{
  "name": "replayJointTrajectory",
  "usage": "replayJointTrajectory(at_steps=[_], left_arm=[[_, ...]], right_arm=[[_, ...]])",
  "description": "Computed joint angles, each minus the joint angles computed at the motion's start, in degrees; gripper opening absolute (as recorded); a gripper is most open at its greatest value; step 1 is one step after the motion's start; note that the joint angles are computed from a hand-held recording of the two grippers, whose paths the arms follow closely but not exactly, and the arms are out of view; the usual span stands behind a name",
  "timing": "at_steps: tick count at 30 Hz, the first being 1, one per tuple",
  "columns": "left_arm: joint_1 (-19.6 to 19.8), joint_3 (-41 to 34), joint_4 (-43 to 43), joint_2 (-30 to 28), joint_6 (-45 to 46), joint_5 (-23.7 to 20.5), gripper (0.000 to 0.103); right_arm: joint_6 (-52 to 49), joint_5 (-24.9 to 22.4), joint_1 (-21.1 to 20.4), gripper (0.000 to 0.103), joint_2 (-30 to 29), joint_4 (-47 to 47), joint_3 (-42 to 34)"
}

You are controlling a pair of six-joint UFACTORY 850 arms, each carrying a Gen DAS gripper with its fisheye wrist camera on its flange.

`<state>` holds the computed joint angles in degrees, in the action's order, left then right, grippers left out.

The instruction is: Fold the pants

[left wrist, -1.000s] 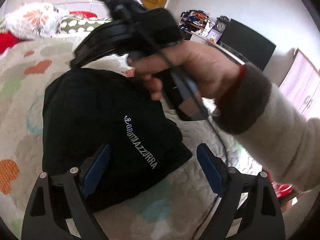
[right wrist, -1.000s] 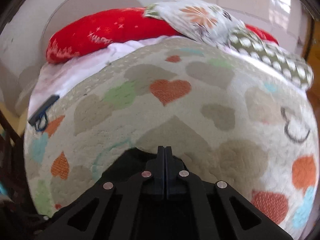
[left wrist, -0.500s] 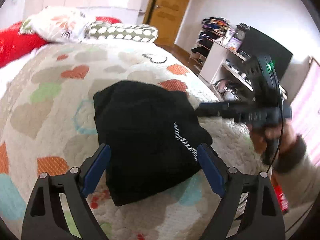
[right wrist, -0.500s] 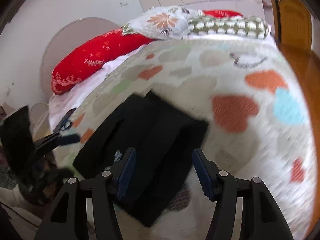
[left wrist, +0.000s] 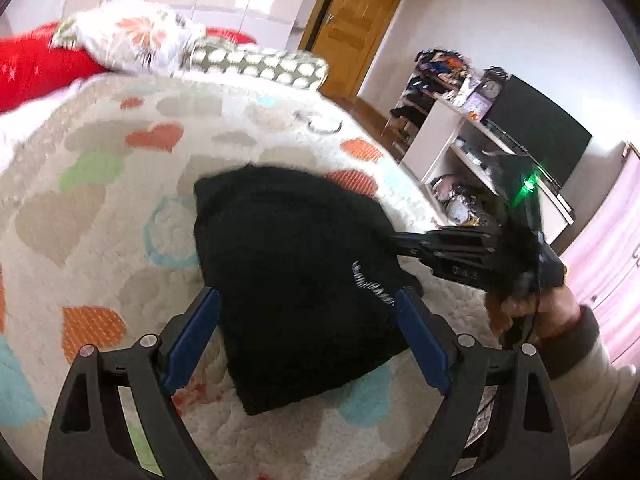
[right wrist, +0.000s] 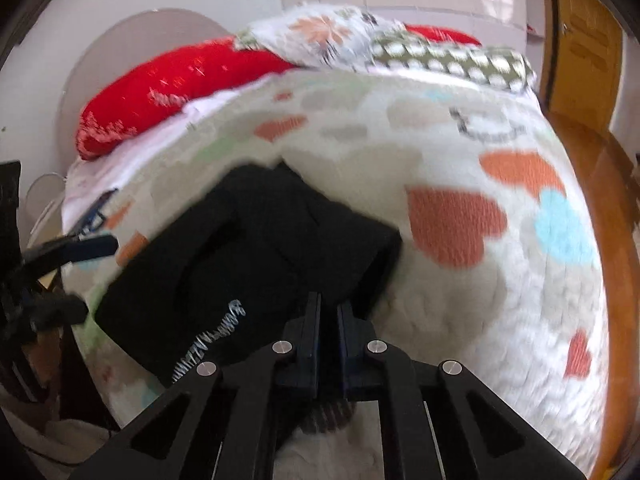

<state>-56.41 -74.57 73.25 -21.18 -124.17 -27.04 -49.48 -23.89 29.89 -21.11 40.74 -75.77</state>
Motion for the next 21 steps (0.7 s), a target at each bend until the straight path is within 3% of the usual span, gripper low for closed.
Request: replayJointTrajectory(at_steps=[2,5,7,8,9,11,13,16,18,21], left_arm=[[0.68,-0.33,-3.50,-0.48,2.15,0.64,0.089],[1.12,0.14,-2.01,0.32,0.00,-0.76,0.089],[1.86,0.44,-0.31,0.84,-2.64,-1.67,0.089],[2.68,0.18,-0.98,0.76,-2.78,-1.62,0.089],[3.44,-0.56,-3.45,0.34,-1.13,-1.85,0.089],[4.67,-1.91,-7.26,-0.60,1.37,-2.67,0.089],[6.14,-4.39,-12.12,-2.41,5.95,-4.41,0.089],[8.07,-8.99,-23.44,-6.08,17.00,-7.66,0.089],[8.99,-10.15,-26.48,-7.48,20.30,-6.93,0.089],[10.08,-12.57,-31.05,-10.07,26.16,-7.58,0.089]], right_arm=[[1.51,-0.01,-0.23,0.005,0.29,-1.22,0.74],[1.32,-0.05,-0.63,0.009,1.25,-0.45,1.07],[-2.70,0.36,-1.56,0.014,2.26,6.41,1.22],[-4.34,0.25,-1.75,0.022,2.41,8.65,1.05],[-7.18,0.20,-1.87,0.040,2.41,12.03,0.71],[-7.32,1.39,-0.87,0.059,1.63,12.28,-0.69],[-2.79,2.26,0.87,0.059,-0.08,6.02,-2.81],[0.52,1.92,2.77,0.050,-2.53,1.51,-5.24],[0.76,2.11,3.78,0.037,-3.50,-0.23,-6.02],[5.43,2.14,4.41,0.036,-6.05,-6.14,-7.76]])
